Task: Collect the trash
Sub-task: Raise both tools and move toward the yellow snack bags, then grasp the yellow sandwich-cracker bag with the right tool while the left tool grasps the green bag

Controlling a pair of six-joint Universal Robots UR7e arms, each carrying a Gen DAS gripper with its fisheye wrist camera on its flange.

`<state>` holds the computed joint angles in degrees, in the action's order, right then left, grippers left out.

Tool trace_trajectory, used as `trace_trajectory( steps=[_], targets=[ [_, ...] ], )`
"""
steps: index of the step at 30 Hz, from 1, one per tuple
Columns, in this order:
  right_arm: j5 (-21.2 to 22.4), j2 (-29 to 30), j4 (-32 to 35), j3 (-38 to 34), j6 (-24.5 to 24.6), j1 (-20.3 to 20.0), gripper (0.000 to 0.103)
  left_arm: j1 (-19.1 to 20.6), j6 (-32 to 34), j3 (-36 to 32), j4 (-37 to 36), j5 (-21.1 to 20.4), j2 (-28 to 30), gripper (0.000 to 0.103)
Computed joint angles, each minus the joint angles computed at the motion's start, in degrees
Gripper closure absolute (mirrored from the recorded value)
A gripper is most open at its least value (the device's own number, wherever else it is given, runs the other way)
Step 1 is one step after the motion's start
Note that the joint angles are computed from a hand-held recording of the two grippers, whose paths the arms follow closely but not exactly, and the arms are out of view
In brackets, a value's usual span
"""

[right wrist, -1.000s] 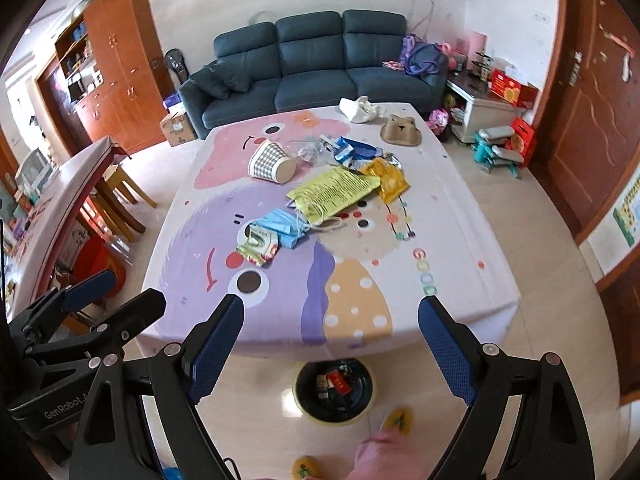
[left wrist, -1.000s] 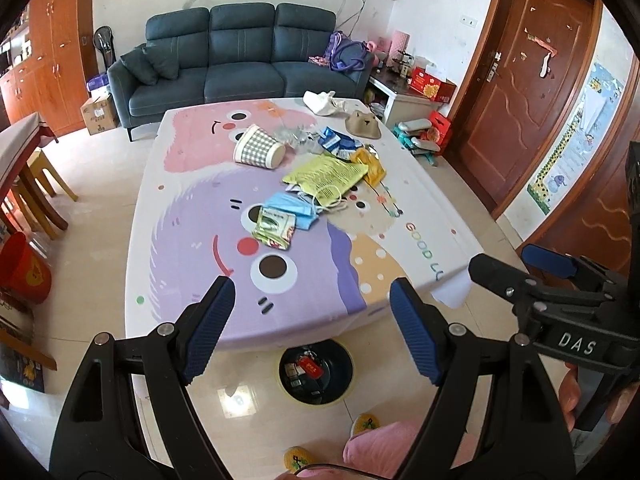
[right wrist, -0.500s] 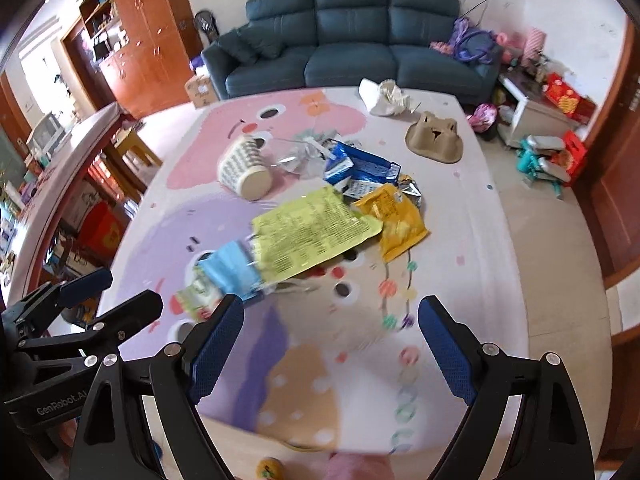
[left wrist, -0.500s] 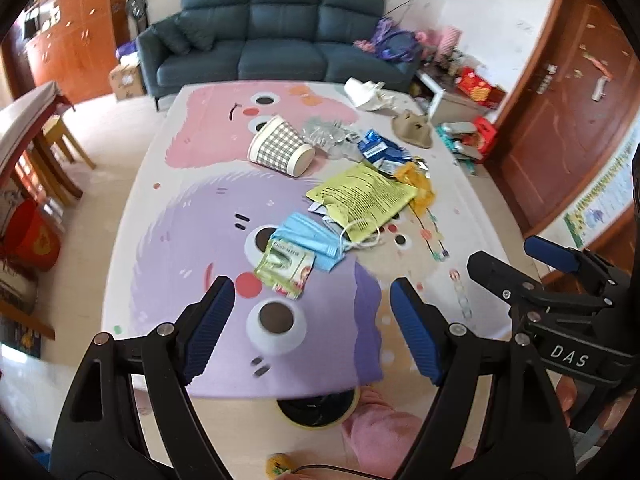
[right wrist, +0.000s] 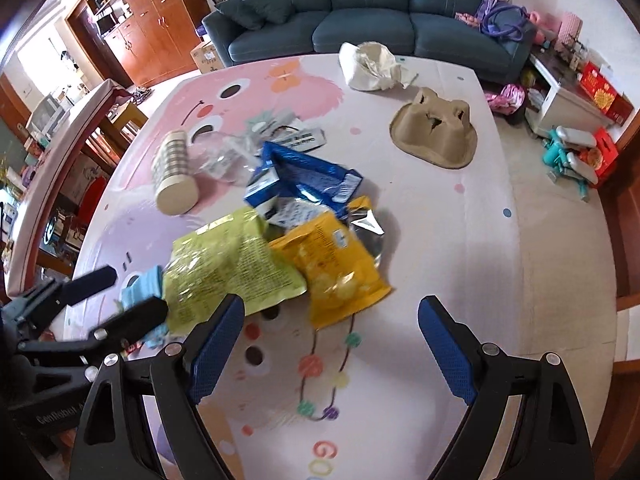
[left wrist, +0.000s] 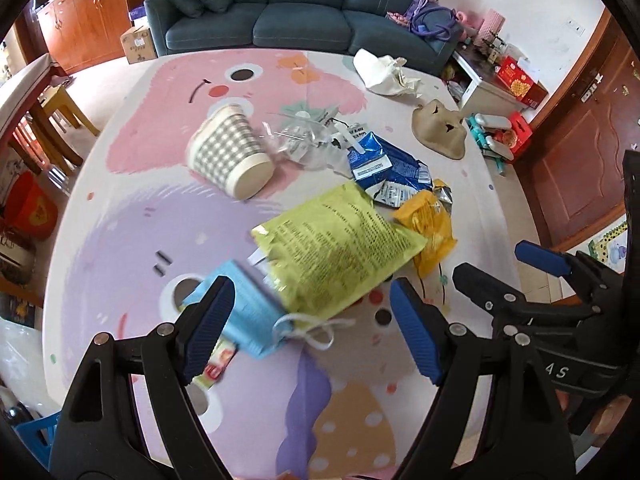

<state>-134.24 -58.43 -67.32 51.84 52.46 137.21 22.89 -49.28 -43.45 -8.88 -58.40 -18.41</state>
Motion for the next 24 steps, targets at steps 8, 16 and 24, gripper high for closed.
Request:
trace_trajectory(
  steps=[8, 16, 24],
  targets=[
    [3.61, -3.26, -6.32, 4.90, -5.12, -3.86, 0.013, 3.01, 3.78, -2.40, -0.44, -4.85, 4.67, 0.025],
    [5.18, -2.72, -8.64, 7.02, -10.77, -6.36, 0.016, 2.62, 12.26, -6.73, 5.88, -3.88, 9.44, 0.025],
    [5.58, -1.72, -10.01, 8.09, -14.21, -7.47, 0.020, 2.74, 12.43, -10.07, 9.66, -0.84, 12.85, 0.025]
  ],
)
